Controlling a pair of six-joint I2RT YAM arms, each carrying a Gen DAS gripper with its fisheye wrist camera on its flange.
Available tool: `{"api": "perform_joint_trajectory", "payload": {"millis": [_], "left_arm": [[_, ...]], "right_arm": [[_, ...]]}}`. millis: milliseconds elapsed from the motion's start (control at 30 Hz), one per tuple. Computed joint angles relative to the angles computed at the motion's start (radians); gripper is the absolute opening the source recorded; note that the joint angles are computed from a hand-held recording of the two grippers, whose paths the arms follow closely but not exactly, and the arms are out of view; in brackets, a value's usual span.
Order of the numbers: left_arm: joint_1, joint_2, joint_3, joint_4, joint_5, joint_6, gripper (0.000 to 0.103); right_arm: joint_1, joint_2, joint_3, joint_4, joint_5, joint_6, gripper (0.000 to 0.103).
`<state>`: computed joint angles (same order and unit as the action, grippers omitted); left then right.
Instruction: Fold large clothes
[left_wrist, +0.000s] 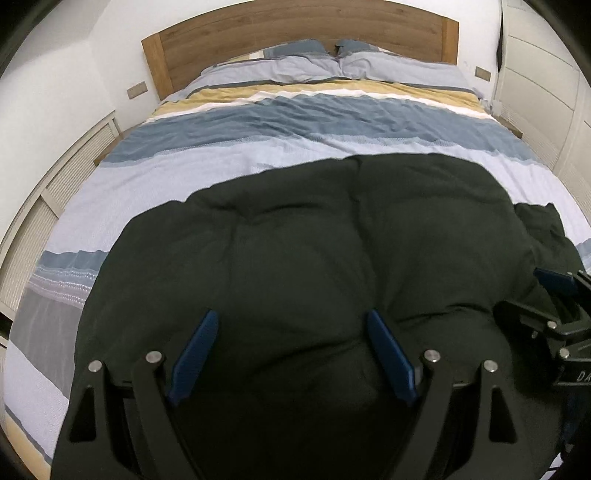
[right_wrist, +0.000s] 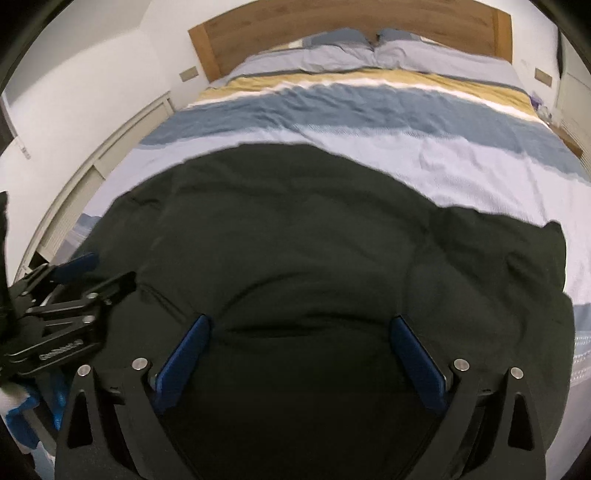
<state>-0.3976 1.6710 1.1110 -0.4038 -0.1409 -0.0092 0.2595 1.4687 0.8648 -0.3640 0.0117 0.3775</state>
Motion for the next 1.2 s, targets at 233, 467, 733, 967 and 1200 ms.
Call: {"api": "perform_joint_trajectory", "payload": {"millis": [233,467,733,967,1200], "left_arm": [[-0.002,-0.018,-0.032,0.007,-0.014,0.009,0.084],[0.009,-0.106,-0.079,-0.018,-0.038,0.027,0.084],[0.028,-0.177,-0.129,-0.044,-0.039,0.05,0.084],[0.135,-0.189,-0.168,-0.066,0.043,0.093,0.084],[0.365,-0.213,-0.177,-0.116,0.143,0.187,0.088]], "right_arm": [[-0.029,-0.045,-0.036,-0.03,0.013,0.016,0.098],[-0.014,-0.165,-0.08,-0.102,0.077,0.061,0.098],[0.195,-0.307,-0.14,-0.133,0.109,0.124,0.098],[0.193,-0.349,-0.218,-0.173,0.122,0.128,0.101],[0.027,-0.471,-0.283,-0.316,0.113,0.037,0.101]]}}
